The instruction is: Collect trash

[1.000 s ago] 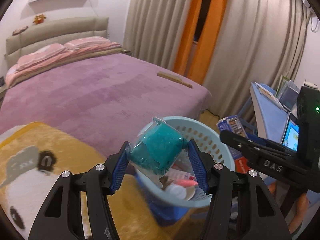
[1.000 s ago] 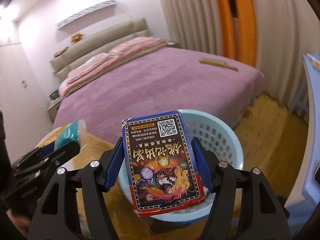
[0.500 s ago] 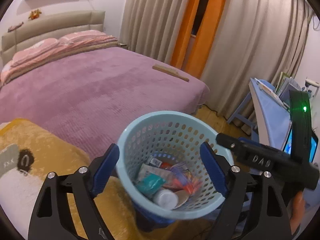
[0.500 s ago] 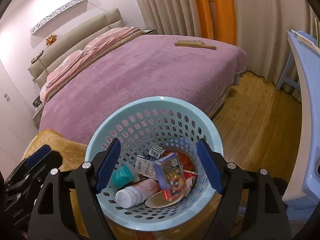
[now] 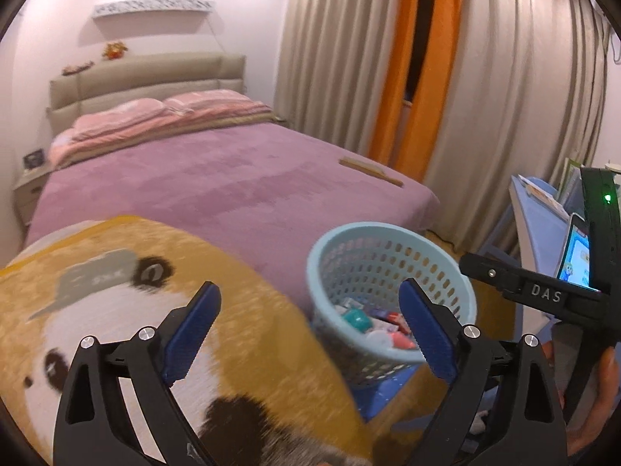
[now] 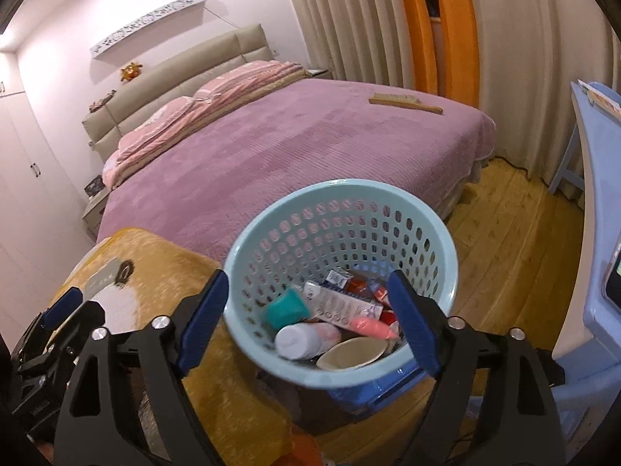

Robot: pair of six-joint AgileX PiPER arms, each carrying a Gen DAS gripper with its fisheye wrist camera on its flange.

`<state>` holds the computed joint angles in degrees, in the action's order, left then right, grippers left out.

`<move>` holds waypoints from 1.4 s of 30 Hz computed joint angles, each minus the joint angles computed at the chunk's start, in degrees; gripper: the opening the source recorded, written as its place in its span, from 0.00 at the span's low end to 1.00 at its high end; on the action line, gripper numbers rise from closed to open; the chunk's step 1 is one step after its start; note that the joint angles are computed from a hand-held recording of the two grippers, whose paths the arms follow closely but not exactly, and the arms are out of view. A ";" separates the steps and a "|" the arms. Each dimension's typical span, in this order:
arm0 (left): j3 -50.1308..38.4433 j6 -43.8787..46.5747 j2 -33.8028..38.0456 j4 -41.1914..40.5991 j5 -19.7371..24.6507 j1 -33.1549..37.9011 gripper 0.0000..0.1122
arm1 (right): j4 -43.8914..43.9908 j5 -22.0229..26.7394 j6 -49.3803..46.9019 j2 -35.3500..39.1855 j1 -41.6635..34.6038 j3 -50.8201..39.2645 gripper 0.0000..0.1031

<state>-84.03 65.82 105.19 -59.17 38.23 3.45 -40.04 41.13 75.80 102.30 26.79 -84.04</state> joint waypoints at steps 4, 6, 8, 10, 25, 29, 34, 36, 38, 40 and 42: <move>8.77 9.67 -4.73 -8.85 -2.47 3.84 0.82 | -4.45 1.54 5.30 -0.88 3.77 2.02 0.80; 12.55 15.32 -6.33 -13.41 -4.53 4.74 0.82 | -7.58 0.61 9.11 -1.88 5.13 4.00 0.80; 15.94 22.02 -7.26 -18.89 -6.10 5.47 0.82 | -12.15 -0.83 14.50 -3.03 6.59 6.73 0.80; 18.13 27.10 -7.56 -23.95 -5.98 6.29 0.82 | -16.15 0.39 18.65 -3.48 8.35 8.01 0.81; 23.58 41.93 -8.19 -37.44 -6.81 7.99 0.84 | -33.20 25.41 33.69 0.39 23.10 8.29 0.81; 22.47 37.53 -7.44 -35.10 -4.18 9.61 0.85 | -33.99 27.18 33.57 1.81 24.39 7.65 0.81; 23.04 39.21 -7.78 -35.84 -5.22 8.88 0.85 | -34.31 27.47 32.98 2.40 24.40 6.53 0.81; 23.46 40.26 -8.14 -36.28 -5.59 8.48 0.85 | -34.28 27.36 33.12 2.35 24.32 6.62 0.81; 24.31 42.26 -8.68 -37.74 -5.51 8.47 0.85 | -34.04 27.66 32.94 2.40 24.28 6.65 0.81; 24.78 43.63 -8.97 -38.52 -5.56 8.27 0.85 | -34.16 28.24 33.23 2.35 24.33 6.95 0.81; 24.98 44.24 -9.20 -38.67 -5.71 8.04 0.85 | -33.93 27.79 33.50 2.30 24.02 7.13 0.82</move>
